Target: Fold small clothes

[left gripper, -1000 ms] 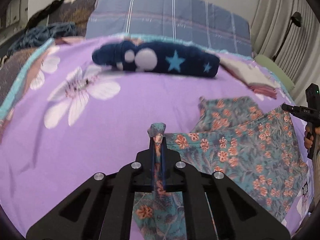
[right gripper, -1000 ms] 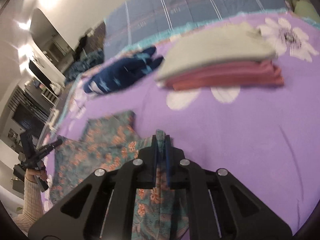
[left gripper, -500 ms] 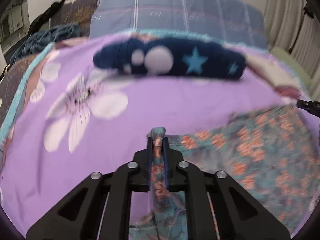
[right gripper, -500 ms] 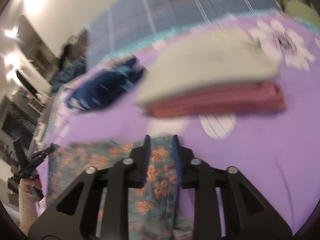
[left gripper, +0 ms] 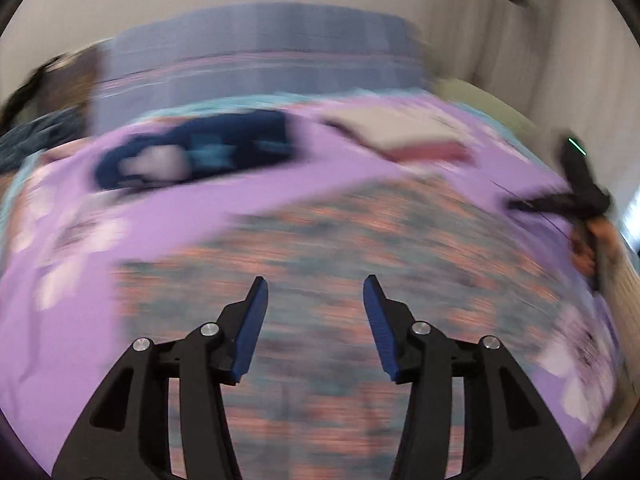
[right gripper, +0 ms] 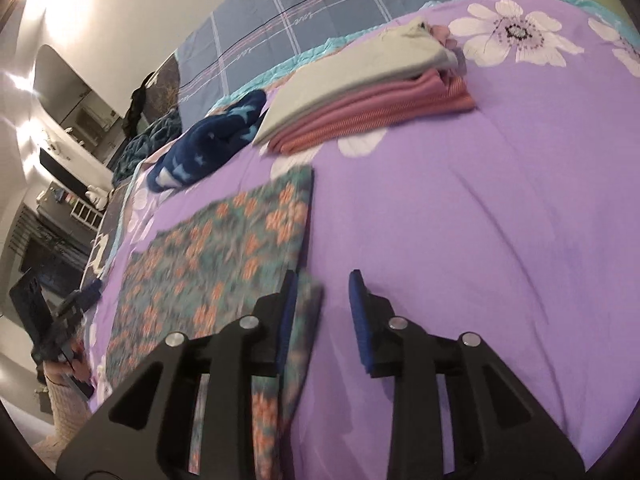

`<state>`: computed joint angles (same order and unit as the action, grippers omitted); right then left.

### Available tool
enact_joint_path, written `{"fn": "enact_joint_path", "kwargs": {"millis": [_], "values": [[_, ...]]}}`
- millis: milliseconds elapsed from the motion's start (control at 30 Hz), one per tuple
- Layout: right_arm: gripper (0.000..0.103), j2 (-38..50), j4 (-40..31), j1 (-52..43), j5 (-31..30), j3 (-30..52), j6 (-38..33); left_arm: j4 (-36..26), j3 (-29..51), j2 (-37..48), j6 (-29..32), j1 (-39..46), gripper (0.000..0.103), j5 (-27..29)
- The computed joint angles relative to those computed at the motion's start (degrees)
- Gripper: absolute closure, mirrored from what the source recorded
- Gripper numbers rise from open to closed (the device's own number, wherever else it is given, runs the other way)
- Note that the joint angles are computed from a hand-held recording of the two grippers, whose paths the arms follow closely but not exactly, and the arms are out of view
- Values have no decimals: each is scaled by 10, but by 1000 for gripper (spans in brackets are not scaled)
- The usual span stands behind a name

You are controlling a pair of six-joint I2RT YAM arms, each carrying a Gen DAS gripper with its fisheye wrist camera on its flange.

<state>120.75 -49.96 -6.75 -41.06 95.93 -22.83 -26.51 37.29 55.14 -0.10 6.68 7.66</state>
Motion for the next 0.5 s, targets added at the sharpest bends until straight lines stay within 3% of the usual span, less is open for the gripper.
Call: {"fn": "enact_joint_path", "kwargs": {"millis": [100,200,333,500], "values": [[75,-5,-13,-13,-10,-12,-24,48,-10,42,-68,-180,45,-51],[75,1,-35,-23,-25,-9,-50,106,18,147,-122,-330,43,-94],[71,6,-59,-33,-43,-6,-91,122,80,254,-140,-421,42,-130],[68,22,-82,-52,-81,-4,-140,93,140,320,-125,-470,42,-191]]}}
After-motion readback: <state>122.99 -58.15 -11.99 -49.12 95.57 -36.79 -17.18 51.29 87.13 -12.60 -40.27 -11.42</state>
